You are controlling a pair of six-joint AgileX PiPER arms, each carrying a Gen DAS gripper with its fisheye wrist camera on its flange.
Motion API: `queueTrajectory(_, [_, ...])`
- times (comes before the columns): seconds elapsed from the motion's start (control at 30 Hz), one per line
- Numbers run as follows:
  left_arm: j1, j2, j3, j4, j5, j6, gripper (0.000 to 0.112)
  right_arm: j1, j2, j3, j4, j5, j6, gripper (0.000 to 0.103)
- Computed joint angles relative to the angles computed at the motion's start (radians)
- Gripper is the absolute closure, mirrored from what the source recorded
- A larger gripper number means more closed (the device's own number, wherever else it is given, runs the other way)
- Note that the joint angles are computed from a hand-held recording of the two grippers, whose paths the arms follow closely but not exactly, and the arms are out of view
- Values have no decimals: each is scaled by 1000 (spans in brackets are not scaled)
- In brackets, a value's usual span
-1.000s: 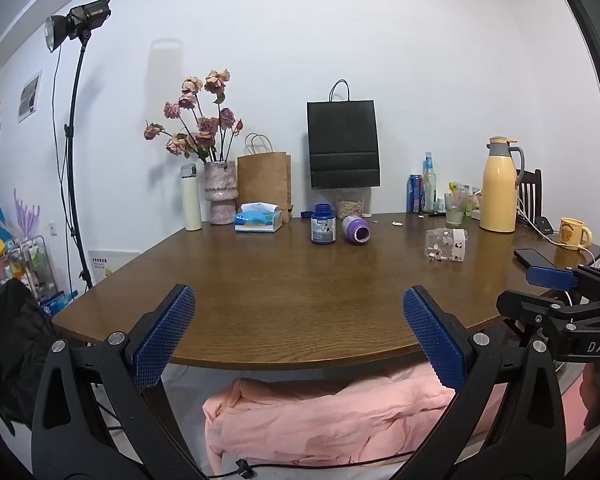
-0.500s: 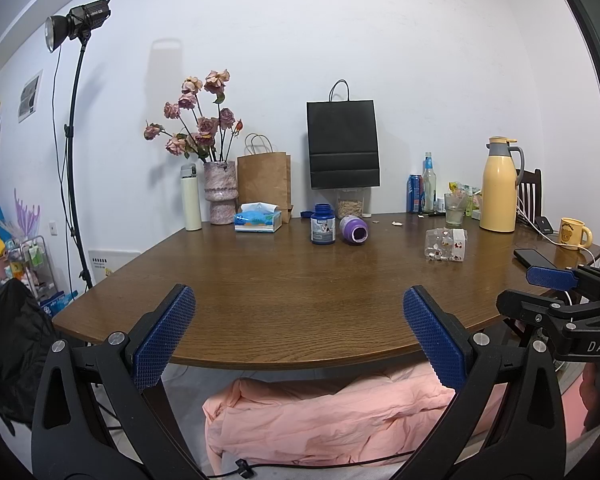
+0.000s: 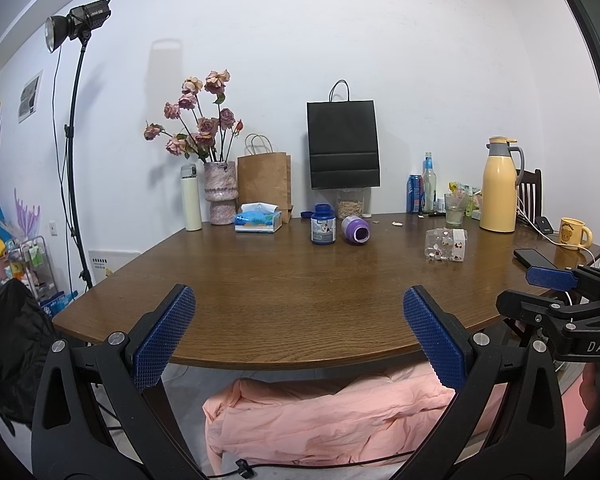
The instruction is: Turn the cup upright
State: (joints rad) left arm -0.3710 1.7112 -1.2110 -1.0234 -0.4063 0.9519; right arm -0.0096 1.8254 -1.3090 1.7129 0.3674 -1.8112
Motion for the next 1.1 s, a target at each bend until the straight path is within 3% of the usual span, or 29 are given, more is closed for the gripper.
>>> queueTrajectory(1.1, [14,0,7,37,4,-32,9,-2,0,-11,-29,0,31,18])
